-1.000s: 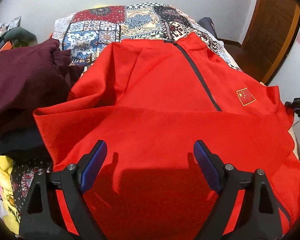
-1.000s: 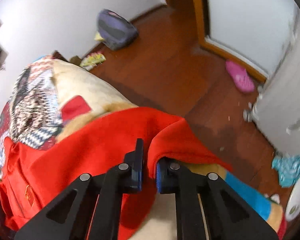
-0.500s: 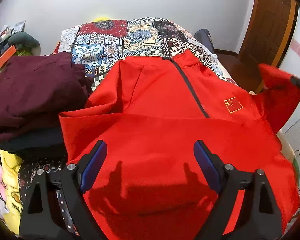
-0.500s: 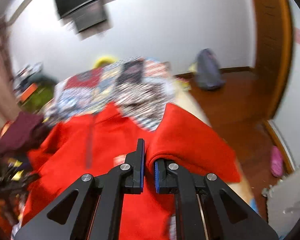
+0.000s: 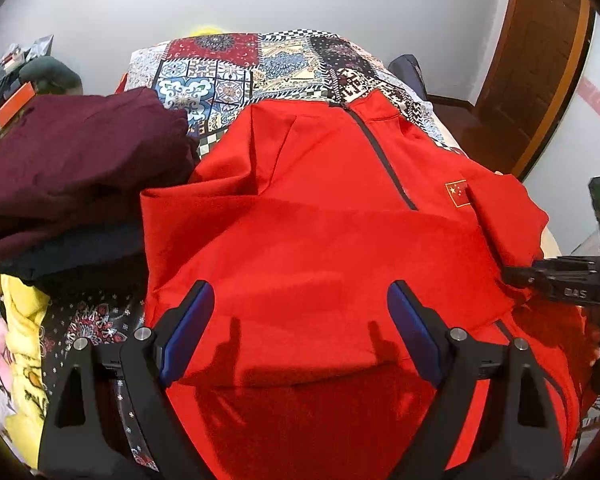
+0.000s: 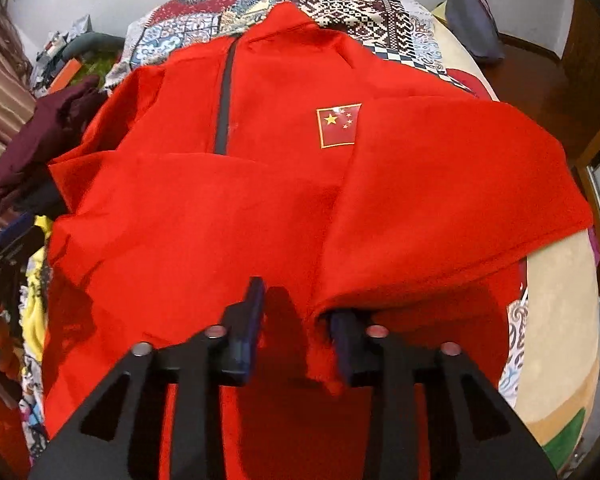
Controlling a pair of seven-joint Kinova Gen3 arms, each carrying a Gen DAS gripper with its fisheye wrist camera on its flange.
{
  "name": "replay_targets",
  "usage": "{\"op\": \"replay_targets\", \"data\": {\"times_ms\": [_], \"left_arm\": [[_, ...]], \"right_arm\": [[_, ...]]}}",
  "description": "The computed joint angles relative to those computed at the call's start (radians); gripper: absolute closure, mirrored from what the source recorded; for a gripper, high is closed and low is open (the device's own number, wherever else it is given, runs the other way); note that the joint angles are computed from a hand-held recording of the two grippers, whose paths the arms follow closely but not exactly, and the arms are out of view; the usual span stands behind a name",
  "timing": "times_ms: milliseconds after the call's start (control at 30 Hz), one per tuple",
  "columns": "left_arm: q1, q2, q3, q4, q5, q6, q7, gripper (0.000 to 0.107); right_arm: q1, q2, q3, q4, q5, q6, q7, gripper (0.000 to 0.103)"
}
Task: Fold large clothes
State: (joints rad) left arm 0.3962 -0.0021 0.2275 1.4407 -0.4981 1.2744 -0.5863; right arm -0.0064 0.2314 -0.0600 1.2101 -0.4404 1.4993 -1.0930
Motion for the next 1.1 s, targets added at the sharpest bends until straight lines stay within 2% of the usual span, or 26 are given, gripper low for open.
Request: {"op": "replay_targets", "data": {"times_ms": [100, 200, 267, 367, 567, 767, 933, 1100], "left_arm": [[-0.001, 0.000, -0.001, 0.004, 0.003, -0.008, 0.010, 0.019], [-0.003, 0.002, -0.002, 0.005, 0.007, -0.019, 0.010, 0.019], [-0.003, 0.003, -0.003, 0.005, 0.008, -0.024, 0.009, 0.019], [0.000, 0.010, -0.003, 0.004, 0.008, -0.029, 0.008, 0.019], [0.003, 0.026, -0.012, 0.004, 0.017, -0.036, -0.001, 0.019], [-0.007, 0.030, -0.028, 0.021, 0.045, -0.066, -0.003, 0.019], [-0.019, 0.038, -0.039, 0.031, 0.068, -0.086, -0.007, 0.019], [-0.026, 0.048, -0.048, 0.037, 0.086, -0.097, -0.007, 0.019]], "right_arm": [[0.035, -0.003, 0.006, -0.029, -0.039, 0.051, 0.021, 0.055], [0.084, -0.023, 0.008, -0.026, -0.108, 0.047, 0.108, 0.055], [0.088, -0.033, 0.024, -0.019, -0.101, 0.005, 0.121, 0.055], [0.099, -0.017, 0.047, -0.041, -0.080, -0.030, 0.067, 0.054], [0.137, 0.071, 0.066, -0.097, -0.047, -0.086, -0.140, 0.054], [0.189, 0.178, 0.046, -0.147, -0.053, -0.072, -0.306, 0.054], [0.213, 0.210, 0.018, -0.130, -0.064, -0.114, -0.341, 0.054], [0.204, 0.201, 0.007, -0.091, -0.059, -0.210, -0.346, 0.056]]}}
